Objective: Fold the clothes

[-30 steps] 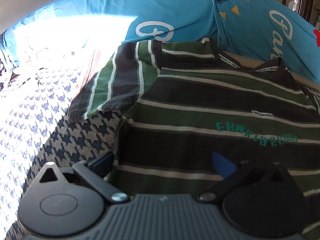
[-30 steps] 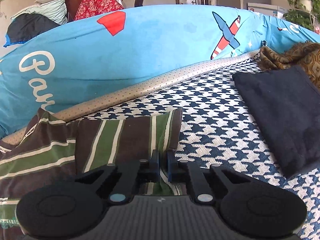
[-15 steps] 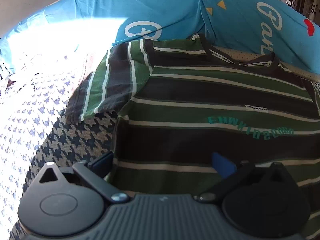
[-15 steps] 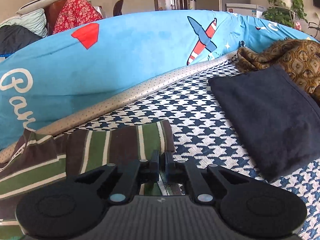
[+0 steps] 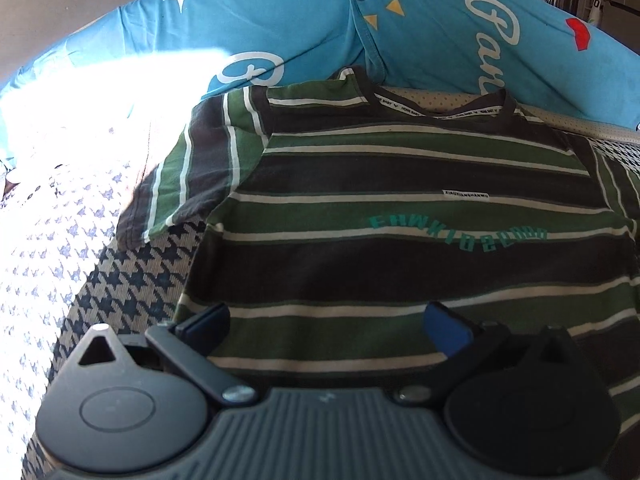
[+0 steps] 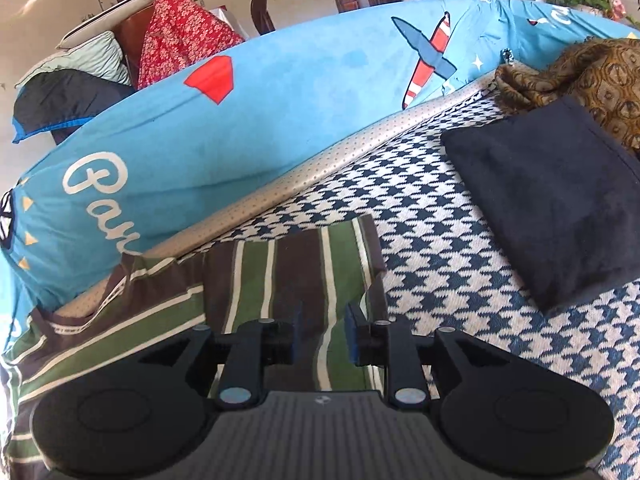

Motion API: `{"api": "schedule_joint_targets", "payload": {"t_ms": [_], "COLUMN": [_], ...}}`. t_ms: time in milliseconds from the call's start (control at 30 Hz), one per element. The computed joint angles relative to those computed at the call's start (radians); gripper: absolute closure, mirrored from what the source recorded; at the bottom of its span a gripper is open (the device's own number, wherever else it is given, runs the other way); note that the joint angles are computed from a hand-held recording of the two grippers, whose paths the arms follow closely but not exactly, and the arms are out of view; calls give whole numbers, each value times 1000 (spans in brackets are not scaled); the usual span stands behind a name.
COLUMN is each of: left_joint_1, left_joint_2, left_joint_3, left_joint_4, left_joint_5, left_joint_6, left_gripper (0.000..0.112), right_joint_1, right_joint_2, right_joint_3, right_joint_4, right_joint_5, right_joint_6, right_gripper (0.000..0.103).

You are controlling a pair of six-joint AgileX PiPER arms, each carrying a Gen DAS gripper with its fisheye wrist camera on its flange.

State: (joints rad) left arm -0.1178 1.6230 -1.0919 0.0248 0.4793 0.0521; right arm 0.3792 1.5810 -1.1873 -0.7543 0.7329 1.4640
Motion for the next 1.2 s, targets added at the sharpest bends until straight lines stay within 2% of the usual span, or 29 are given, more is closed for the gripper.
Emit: {"api": "schedule_joint_targets", "payload": {"t_ms": [167,367,500,567,767,833,933,967,1100,1200], "left_joint_1": [15,65,105,127,179,204,232,244,314,353], "left_joint_2": [-48,-176,-262,-302,-405,-428,-460,-473,-519,-555], "left_joint_3": [60,204,287,323,417,436,464,473,493,510], "left_joint_4": [-12,-157,-235,-277,-312,-349,-375,-394,-490,-515], "left_joint_5": [1,-18,-20,-21,-24,-8,13,22,88,138], "left_joint_6": [13,159,248,301,367,416,461,486,618,682], "left_gripper": [9,9,9,9,9,9,9,9,9,9], "right_joint_1": [62,130,184,195,307,340,384,396,452,459], "right_joint_2": [-52,-107,-117,-121,-113,-100,-75,-67,-43,-70], "right_joint_3": [34,92,126,149,185,182,175,172,166,181], "right_joint_4": [94,225,213,232,55,12,-45,-64,-153,-155], "right_joint_5": [-2,-15,6,-15,5,19,31,34,120,187], "right_joint_6": [-88,-177,-125,-108,51,66,84,90,199,313], "right_gripper": [73,72,68,68,67,71,86,95,98,99]}}
